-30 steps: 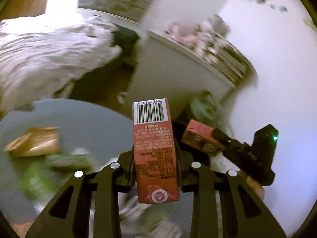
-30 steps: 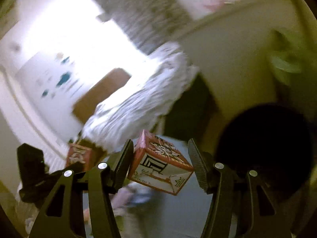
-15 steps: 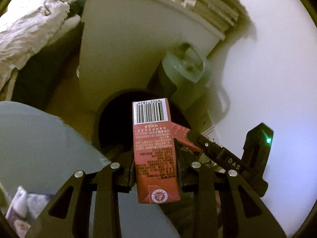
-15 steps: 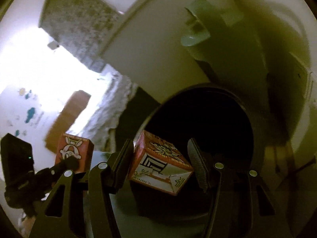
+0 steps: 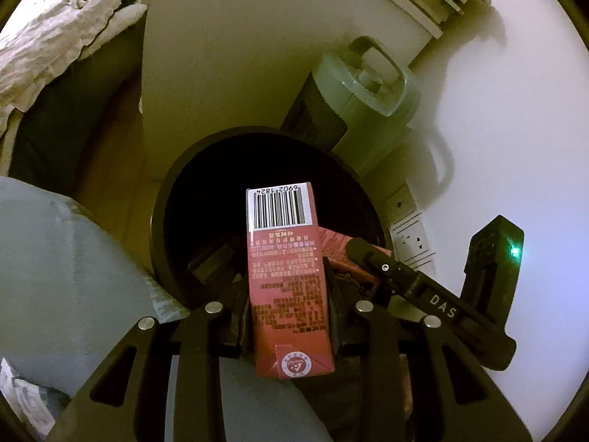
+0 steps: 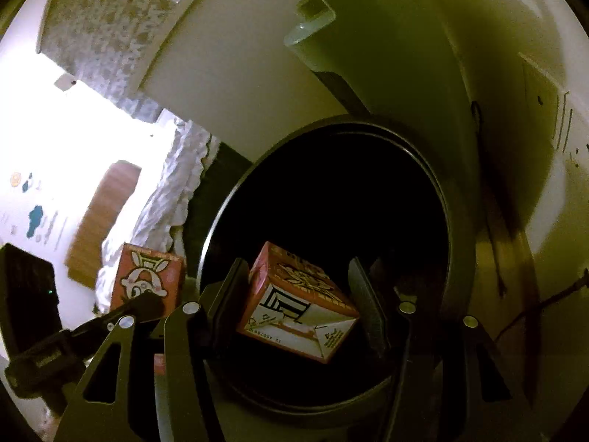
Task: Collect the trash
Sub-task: 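Open the left gripper to drop the red juice box into the bin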
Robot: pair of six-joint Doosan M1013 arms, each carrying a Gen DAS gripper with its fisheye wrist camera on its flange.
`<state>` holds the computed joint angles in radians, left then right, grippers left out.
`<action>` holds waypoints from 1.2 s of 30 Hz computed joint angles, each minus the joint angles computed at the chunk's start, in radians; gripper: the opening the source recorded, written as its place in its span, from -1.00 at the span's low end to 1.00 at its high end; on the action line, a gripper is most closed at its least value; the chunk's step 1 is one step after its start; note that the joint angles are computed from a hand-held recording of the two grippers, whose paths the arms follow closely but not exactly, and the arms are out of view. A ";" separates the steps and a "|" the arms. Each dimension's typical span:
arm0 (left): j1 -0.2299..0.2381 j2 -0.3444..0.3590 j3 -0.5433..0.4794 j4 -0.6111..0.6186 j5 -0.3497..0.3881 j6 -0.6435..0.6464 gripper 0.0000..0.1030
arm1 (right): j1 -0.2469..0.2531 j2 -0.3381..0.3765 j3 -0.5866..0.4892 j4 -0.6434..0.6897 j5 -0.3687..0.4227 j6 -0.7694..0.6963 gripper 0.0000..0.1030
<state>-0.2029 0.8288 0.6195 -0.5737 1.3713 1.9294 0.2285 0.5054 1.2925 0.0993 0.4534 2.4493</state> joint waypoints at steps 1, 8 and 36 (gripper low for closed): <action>0.000 0.001 -0.001 0.003 0.003 -0.002 -0.39 | 0.000 -0.002 0.000 0.003 0.004 -0.001 0.11; 0.000 0.008 -0.007 0.046 0.013 -0.024 -0.36 | 0.000 0.004 -0.009 0.017 0.023 -0.007 0.11; 0.180 -0.208 0.232 0.074 -0.251 0.005 0.49 | 0.060 0.030 -0.093 -0.050 -0.034 -0.133 0.40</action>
<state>-0.0224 0.6210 0.8518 -0.4996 1.1199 1.9342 0.2881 0.5350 1.1993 0.0493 0.4199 2.3163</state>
